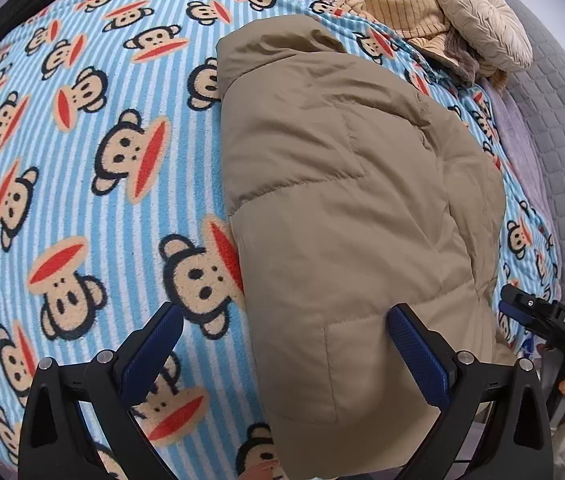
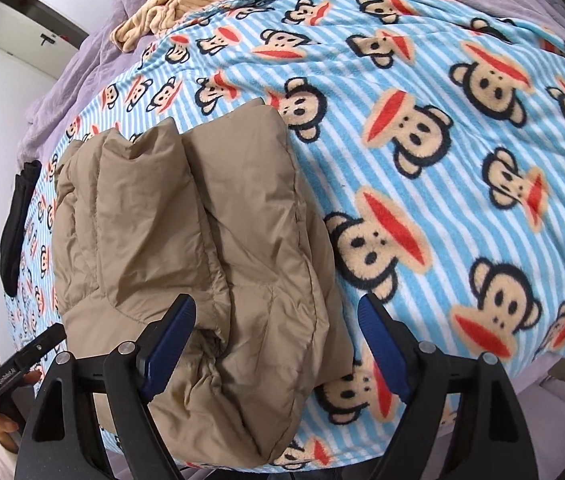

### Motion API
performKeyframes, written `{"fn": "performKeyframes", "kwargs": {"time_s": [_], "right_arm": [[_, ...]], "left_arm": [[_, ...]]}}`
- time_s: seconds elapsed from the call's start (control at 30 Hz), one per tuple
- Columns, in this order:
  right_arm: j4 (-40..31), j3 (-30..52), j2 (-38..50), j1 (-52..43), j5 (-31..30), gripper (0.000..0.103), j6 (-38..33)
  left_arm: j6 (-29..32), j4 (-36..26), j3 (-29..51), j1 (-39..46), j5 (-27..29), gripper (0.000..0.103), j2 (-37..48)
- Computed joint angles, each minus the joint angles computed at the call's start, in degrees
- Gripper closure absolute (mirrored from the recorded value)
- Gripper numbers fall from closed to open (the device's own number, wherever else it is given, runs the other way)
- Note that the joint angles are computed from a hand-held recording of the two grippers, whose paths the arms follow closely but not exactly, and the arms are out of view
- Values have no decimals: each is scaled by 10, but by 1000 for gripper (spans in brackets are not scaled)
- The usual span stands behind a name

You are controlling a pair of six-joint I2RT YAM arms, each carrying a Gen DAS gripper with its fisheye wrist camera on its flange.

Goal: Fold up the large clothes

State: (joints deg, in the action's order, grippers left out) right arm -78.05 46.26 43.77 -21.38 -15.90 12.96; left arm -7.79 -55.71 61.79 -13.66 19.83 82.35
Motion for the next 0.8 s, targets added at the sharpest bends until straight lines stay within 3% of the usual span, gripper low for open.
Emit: {"fn": "performKeyframes", "kwargs": {"time_s": [0.2,0.4,0.5,0.57,0.67,0.73,0.8], "right_arm": [[55,-34,105,-147,-122,8,-152],[133,-65,248,-212,-194,8,-214],[154,-71,306,-214,-252,8,-232],[140,-73,331,-225,-322,8,-261],[107,-70,363,-244,-417,0,-303],[105,-59,366,-230,-420,0,-305],[127,-45,363,-187,-385,0,-283]], "left_arm": [[11,54,1,57,135,0,87],[3,108,2,62,219,0,166],[-11,128,4,54,233,0,183],[-22,138,4,50,238,0,189],[-33,146,13,39,241,0,205],[-42,151,25,24,234,0,214],[-45,150,33,11,220,0,215]]}}
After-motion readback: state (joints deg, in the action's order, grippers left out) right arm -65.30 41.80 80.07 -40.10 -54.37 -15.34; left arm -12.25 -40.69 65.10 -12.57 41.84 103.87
